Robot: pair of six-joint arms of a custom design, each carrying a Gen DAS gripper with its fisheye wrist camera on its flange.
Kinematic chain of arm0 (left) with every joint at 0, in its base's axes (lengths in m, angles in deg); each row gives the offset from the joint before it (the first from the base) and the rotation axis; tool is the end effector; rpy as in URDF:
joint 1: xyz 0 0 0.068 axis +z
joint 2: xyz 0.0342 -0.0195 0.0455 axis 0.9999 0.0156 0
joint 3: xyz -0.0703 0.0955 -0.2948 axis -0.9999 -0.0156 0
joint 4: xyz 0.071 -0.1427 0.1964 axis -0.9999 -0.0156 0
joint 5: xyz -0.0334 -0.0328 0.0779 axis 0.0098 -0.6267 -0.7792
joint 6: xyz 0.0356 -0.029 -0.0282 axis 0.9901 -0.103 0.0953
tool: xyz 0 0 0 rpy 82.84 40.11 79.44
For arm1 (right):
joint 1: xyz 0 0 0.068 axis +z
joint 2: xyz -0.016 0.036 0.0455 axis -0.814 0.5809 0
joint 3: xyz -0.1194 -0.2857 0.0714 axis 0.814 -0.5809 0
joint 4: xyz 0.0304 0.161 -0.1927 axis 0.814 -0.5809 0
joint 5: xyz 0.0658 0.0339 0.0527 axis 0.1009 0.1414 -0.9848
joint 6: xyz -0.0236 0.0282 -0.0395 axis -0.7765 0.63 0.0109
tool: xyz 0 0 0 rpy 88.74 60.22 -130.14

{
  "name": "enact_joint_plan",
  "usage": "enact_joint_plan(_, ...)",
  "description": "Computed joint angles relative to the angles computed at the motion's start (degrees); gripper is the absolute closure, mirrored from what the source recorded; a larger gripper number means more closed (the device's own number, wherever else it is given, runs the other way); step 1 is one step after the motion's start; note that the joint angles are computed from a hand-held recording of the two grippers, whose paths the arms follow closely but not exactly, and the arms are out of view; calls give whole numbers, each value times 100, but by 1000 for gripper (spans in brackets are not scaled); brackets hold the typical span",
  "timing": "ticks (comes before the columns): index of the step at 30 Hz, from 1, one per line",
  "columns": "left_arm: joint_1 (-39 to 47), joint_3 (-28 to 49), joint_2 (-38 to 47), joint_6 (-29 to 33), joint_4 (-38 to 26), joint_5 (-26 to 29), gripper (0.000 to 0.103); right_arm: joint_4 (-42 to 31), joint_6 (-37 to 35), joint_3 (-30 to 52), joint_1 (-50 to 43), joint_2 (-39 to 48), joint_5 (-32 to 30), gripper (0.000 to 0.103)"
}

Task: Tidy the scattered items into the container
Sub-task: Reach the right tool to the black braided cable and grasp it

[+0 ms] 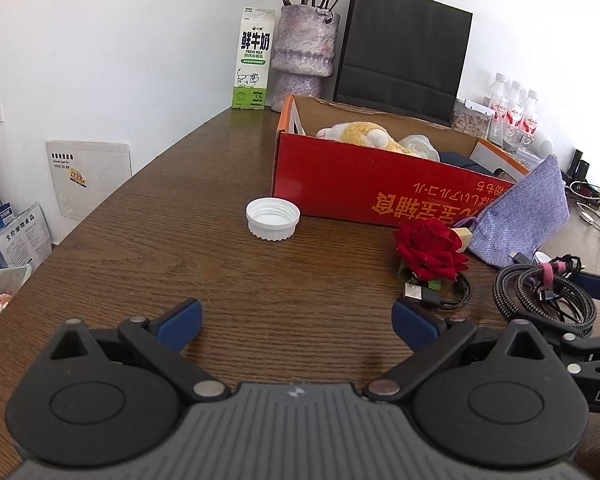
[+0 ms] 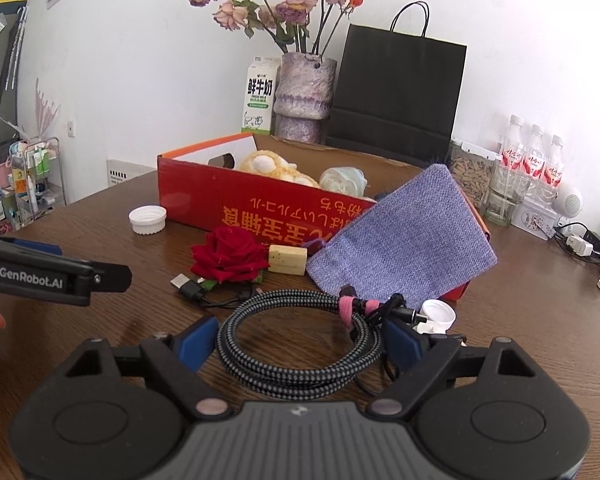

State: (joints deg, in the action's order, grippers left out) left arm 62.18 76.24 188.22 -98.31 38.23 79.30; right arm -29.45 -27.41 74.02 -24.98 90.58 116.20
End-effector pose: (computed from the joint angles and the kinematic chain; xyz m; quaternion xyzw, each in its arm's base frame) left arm 0.3356 -0.1691 0.1219 0.1215 0.8783 -0.1326 0.4430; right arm 0.2410 0.1161 0.1259 -0.0131 0.8689 -0.0572 0.4915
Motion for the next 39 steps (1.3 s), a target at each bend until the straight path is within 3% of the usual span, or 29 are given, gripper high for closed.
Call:
enact_joint_plan(13,-286,-75,-54,234,205,-458,0,1425,-139,-724,55,-6,479,15)
enact_joint_plan(17,-428,74,-125,234,33,-266,0,1777,-188,-925,-158,5,497,15)
enact_joint_plan(28,-934,1059,116,399,-889,-530,0,2495,-416,-1331,-806,65,269,15)
enact_joint_plan(39,-1053,2118,615,247,-1563,-821,0,2832,-624,-1237,-1278,284,-251,16)
